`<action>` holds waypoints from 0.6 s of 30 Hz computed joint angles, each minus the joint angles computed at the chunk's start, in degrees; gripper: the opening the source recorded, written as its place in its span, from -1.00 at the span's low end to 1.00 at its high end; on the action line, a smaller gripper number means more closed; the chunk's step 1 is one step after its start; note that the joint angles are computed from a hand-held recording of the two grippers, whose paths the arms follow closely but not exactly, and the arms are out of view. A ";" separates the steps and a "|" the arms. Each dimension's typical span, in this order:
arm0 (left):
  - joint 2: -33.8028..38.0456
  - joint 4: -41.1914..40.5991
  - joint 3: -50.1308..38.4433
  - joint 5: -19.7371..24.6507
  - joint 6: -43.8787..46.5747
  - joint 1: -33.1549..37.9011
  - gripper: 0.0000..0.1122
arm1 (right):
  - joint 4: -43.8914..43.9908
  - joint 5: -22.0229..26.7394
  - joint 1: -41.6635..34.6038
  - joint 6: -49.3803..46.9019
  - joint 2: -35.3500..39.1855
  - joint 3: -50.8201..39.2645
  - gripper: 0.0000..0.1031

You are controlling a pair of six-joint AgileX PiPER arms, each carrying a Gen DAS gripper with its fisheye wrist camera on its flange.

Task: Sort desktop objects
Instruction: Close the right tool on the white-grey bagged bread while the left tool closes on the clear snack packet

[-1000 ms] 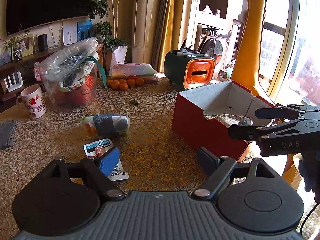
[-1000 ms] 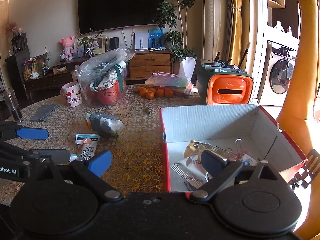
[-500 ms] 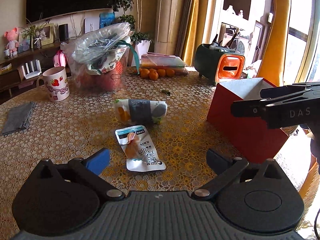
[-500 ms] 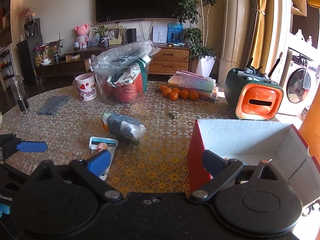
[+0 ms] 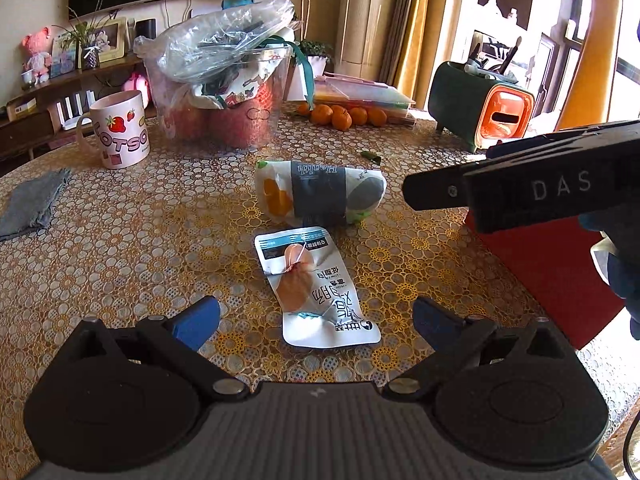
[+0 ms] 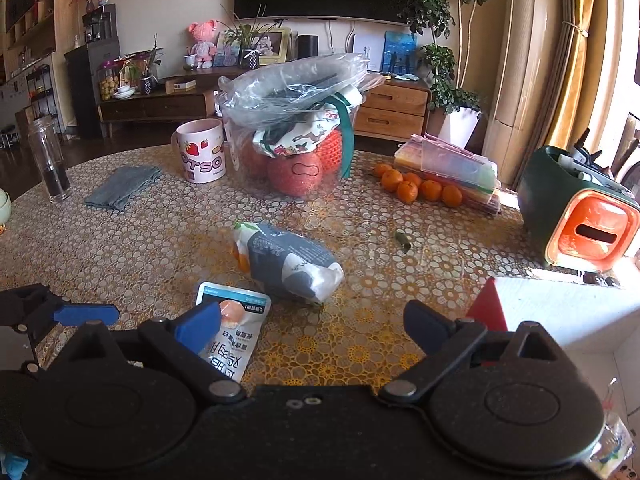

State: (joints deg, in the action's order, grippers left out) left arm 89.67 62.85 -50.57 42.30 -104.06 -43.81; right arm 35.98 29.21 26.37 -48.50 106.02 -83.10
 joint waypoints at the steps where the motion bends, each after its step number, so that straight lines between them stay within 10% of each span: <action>1: 0.56 0.26 -0.15 -0.65 -0.19 0.55 0.83 | -0.43 0.13 0.37 0.40 1.48 -1.56 0.90; 18: 11.12 3.10 -6.61 -5.42 -0.60 8.14 0.83 | -9.33 6.70 4.30 8.15 21.26 -25.96 0.91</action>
State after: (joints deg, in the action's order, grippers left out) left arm 100.79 65.95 -57.18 36.88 -104.66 -35.67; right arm 26.65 35.91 30.67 -40.35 127.28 -109.06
